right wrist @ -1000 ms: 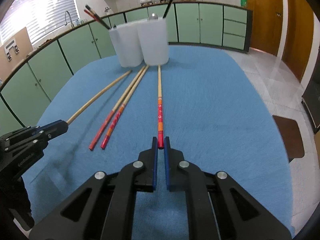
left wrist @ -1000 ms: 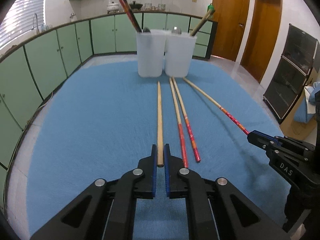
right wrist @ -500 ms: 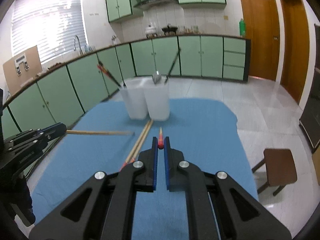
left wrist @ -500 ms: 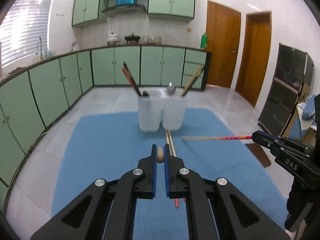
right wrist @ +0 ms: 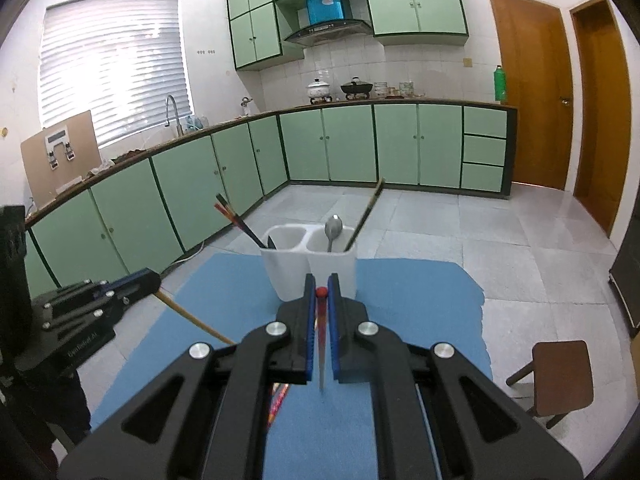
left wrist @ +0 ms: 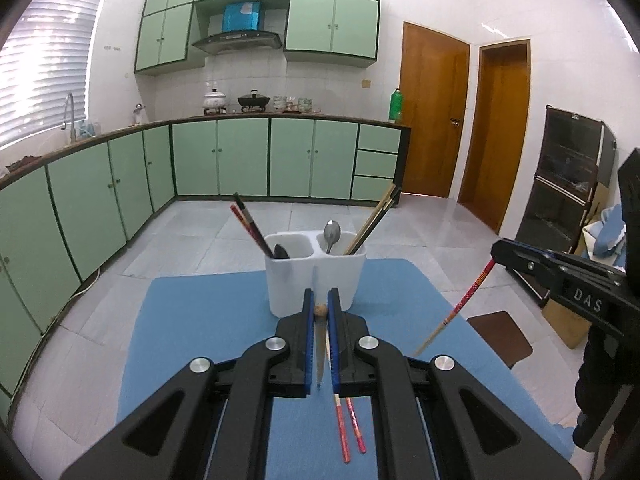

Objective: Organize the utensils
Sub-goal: 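Lift both chopsticks and carry them above the white holder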

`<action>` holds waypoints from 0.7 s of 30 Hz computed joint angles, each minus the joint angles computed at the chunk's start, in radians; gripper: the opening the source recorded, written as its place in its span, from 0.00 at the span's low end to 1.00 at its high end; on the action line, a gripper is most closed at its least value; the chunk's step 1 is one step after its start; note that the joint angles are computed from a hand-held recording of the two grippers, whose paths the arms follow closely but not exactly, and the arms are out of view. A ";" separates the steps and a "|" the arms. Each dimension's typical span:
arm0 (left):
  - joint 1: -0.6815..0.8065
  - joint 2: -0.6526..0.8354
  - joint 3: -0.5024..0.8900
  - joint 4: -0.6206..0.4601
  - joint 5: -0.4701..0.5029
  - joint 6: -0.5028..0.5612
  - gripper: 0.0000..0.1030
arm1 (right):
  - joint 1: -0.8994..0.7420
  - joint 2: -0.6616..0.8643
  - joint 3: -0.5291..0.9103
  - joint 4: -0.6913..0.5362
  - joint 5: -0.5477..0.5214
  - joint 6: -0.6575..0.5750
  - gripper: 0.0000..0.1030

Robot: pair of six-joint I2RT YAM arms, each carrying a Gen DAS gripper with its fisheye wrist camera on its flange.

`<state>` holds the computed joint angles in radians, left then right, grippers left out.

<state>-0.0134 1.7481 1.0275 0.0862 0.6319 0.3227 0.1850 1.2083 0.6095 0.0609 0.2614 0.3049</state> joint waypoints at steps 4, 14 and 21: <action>-0.013 0.006 0.034 -0.016 0.008 -0.006 0.06 | -0.053 0.024 0.072 -0.035 -0.063 -0.026 0.05; -0.063 0.019 0.185 -0.017 0.007 -0.062 0.06 | -0.158 0.109 0.283 -0.065 -0.147 -0.096 0.05; -0.118 0.096 0.388 0.016 -0.030 -0.161 0.06 | -0.210 0.244 0.490 -0.047 -0.163 -0.123 0.05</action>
<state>-0.1312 1.8443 1.4151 0.1022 0.6021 0.1613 -0.0247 1.4526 1.0992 0.0137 0.0986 0.1819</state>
